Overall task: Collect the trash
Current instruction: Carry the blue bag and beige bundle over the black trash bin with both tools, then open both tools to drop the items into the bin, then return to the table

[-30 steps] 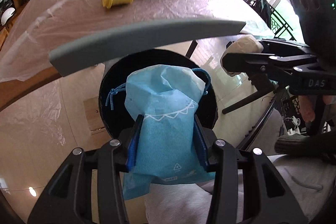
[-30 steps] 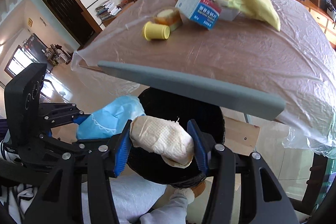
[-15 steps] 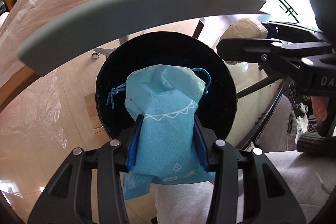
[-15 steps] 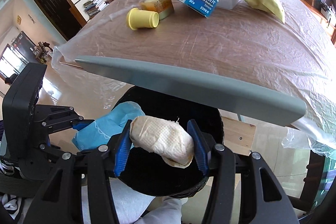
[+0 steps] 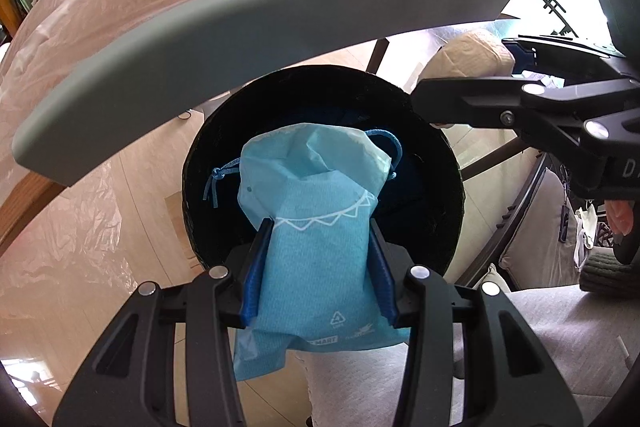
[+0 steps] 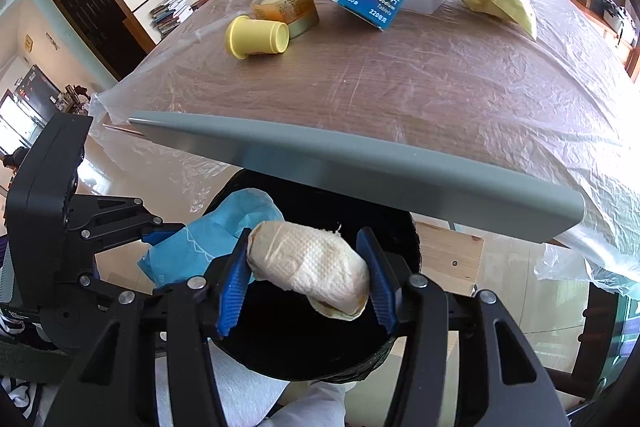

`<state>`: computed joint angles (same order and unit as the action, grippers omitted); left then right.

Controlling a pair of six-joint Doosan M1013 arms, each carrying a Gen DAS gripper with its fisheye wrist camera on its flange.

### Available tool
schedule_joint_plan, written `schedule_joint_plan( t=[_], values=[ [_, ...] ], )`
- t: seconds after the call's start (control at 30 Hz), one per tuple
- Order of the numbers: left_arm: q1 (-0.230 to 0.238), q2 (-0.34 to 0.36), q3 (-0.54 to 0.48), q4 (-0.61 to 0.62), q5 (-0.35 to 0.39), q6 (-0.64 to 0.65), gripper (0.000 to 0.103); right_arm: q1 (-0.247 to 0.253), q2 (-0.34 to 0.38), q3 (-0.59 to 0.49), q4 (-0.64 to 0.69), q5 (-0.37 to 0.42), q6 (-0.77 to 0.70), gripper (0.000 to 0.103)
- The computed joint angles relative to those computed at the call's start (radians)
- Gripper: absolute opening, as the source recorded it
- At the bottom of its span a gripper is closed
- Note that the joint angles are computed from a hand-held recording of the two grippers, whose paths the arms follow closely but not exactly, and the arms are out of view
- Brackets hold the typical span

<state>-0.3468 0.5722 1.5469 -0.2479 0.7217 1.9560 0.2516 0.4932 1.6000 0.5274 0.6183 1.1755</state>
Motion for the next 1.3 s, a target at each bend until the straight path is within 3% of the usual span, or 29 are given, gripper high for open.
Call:
schedule_joint_plan(
  t=[0.13,0.3,0.63,0.7,0.77,0.83,0.9,1.07,1.17,1.3],
  values=[
    [-0.002,-0.003,-0.001,0.008,-0.016,-0.004,0.05,-0.003,-0.004,0.006,-0.005,-0.001,0.001,0.052],
    [-0.006,-0.012,0.003,0.036,-0.038,-0.028,0.064,-0.01,-0.013,0.015,0.025,-0.01,-0.015,0.068],
    [0.015,-0.032,0.011,0.007,-0.046,-0.019,0.066,-0.041,-0.057,0.048,0.075,-0.026,-0.044,0.077],
    [0.019,-0.052,0.028,-0.002,-0.066,-0.005,0.069,-0.049,-0.082,0.064,0.093,-0.049,-0.065,0.083],
    [0.021,-0.074,0.038,-0.015,-0.097,0.0,0.08,-0.059,-0.113,0.084,0.107,-0.108,-0.079,0.09],
    [0.024,-0.101,0.056,-0.022,-0.17,-0.005,0.093,-0.068,-0.132,0.092,0.109,-0.166,-0.062,0.097],
    [0.023,-0.11,0.053,0.021,-0.221,-0.06,0.096,-0.08,-0.143,0.088,0.105,-0.227,-0.04,0.099],
    [0.021,-0.076,-0.019,0.148,-0.25,-0.228,0.096,-0.087,-0.106,0.002,-0.259,-0.277,0.343,0.099],
    [0.019,-0.04,-0.069,0.187,-0.236,-0.283,0.096,-0.098,-0.064,-0.066,-0.289,-0.238,0.377,0.099],
    [0.017,-0.001,-0.117,0.209,-0.2,-0.297,0.096,-0.114,0.011,-0.176,-0.192,-0.143,0.325,0.099]
  ],
)
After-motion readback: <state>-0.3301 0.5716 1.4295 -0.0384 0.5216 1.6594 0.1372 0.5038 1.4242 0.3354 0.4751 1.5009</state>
